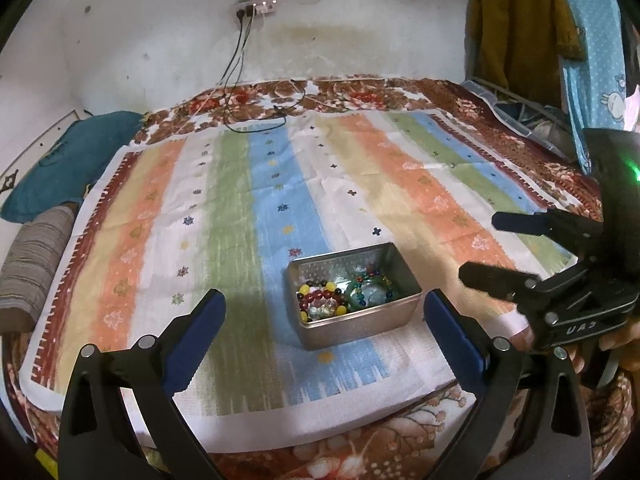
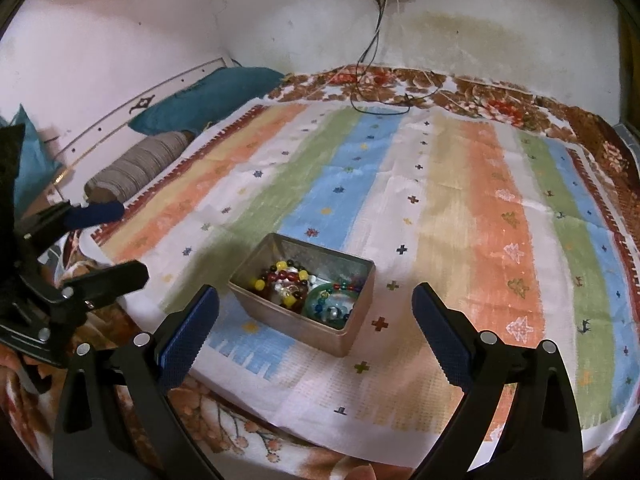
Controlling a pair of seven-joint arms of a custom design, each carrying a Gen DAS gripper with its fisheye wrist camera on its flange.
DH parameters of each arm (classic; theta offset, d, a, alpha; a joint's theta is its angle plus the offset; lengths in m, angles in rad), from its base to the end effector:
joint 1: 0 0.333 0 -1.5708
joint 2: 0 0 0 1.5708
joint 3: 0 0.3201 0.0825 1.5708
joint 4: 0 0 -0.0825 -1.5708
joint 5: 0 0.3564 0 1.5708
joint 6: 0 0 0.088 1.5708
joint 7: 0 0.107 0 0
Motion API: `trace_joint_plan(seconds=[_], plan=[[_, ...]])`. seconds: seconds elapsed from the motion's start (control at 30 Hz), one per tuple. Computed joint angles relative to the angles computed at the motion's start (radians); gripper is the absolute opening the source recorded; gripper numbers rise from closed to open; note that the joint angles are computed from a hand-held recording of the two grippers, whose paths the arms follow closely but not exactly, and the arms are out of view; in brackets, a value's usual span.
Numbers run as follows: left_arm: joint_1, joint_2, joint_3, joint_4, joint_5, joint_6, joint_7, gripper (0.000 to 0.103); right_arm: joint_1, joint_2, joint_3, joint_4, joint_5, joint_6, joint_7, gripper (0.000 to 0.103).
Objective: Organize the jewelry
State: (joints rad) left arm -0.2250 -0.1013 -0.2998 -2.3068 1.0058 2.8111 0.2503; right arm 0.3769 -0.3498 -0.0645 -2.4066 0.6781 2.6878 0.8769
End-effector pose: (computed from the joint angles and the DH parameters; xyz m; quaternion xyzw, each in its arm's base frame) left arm 0.4160 -0.2916 0.4553 -0.6228 0.6780 -0.2916 0.2596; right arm 0.4376 0.1175 0.5269 -0.7921 0.4801 -0.1041 0.3623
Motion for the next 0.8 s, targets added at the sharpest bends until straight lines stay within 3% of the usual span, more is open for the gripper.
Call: trace_joint_plan(seconds=[0.23,0.8], plan=[[0.0,-0.005,-0.003,-0.002,0.028,0.003,-0.03,0.097,-0.008,-0.006,0.018,-0.012,-0.029,0.017,0.006,0.098],[0.02,-0.016,-0.006,-0.013,0.063,0.05,-0.07,0.097,0.021,-0.012,-0.002,-0.013,-0.004,0.006,-0.035,0.098]])
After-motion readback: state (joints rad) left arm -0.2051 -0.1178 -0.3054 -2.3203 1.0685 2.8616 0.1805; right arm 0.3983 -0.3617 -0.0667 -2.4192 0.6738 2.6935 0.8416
